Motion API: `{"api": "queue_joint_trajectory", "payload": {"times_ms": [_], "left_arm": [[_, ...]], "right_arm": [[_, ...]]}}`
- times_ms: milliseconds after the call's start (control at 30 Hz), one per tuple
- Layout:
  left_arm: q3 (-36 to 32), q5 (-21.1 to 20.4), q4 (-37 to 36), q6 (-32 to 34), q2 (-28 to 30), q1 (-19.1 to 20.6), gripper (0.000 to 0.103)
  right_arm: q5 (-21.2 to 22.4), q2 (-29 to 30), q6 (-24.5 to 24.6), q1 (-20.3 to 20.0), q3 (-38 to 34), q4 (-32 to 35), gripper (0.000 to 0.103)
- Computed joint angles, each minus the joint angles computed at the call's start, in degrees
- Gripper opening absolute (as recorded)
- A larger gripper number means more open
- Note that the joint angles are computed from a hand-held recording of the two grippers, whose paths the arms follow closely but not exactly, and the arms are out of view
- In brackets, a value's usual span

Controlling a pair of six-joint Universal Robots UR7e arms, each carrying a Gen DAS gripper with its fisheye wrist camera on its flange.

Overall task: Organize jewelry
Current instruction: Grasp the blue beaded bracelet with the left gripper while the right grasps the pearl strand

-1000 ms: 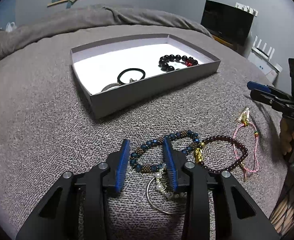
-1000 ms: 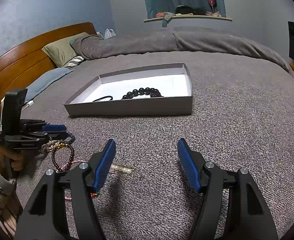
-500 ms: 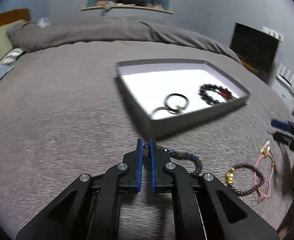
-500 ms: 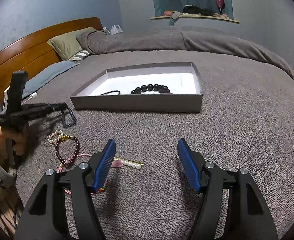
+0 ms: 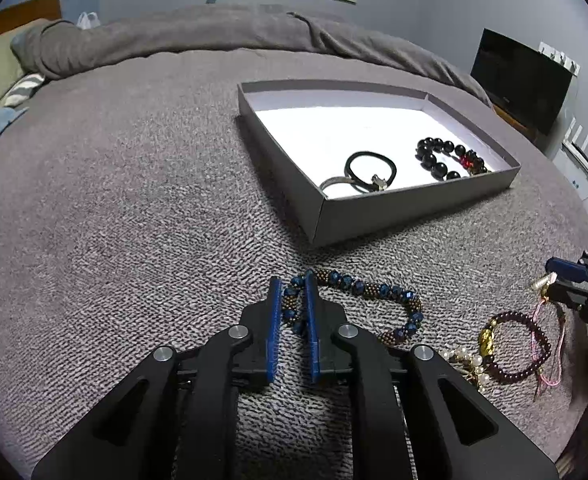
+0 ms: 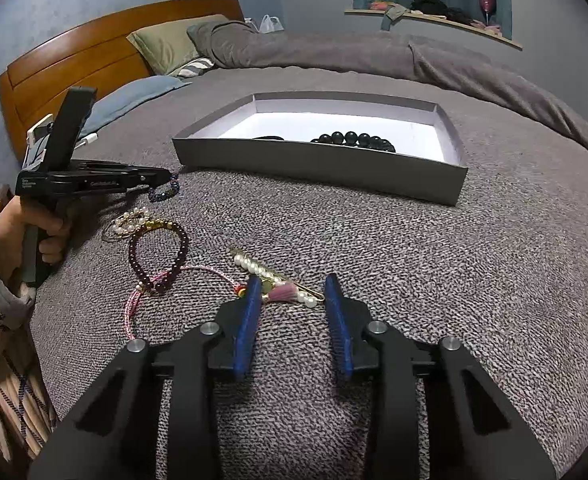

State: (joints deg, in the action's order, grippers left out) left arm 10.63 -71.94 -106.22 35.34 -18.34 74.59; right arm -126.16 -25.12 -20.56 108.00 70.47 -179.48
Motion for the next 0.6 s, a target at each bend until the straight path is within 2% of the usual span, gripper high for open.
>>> {"api": "queue_joint_trajectory", "payload": {"times_ms": [67,133,233,300,433,600], "left_arm": [[-0.8,0.1,0.6,-0.1,0.4,0.0,0.014],[-0.6,0.0,0.4,-0.1,0.4,0.0,0.014],[0.2,0.0,-0.1,-0.1,0.0,0.0,0.014],[0.6,0.1,-0.3,-0.1,-0.2,-0.1,0.014],[1.3,0.2,-0.6,-0.1,-0.5,-0.1,0.014],[-3.9,-0.4,2.7,-0.7,1.8,0.1,0.014]], "right_arm": [[0.4,-0.2,-0.3,0.0,0.3,-0.5,0.022],[0.1,-0.4,-0.3,0.1,0.6,-1.8,0.022],[-2.9,-0.1,0.8,0.2,0.4,-4.7,0.022],[-3.0,-0.8,2.8,-0.1,1.0,-4.3,0.022],[-3.0,-0.9,3.2,-0.2,1.0,-5.0,0.022],[-3.2,-0.2,2.1,0.1,-0.5,-4.2,0.022]]}}
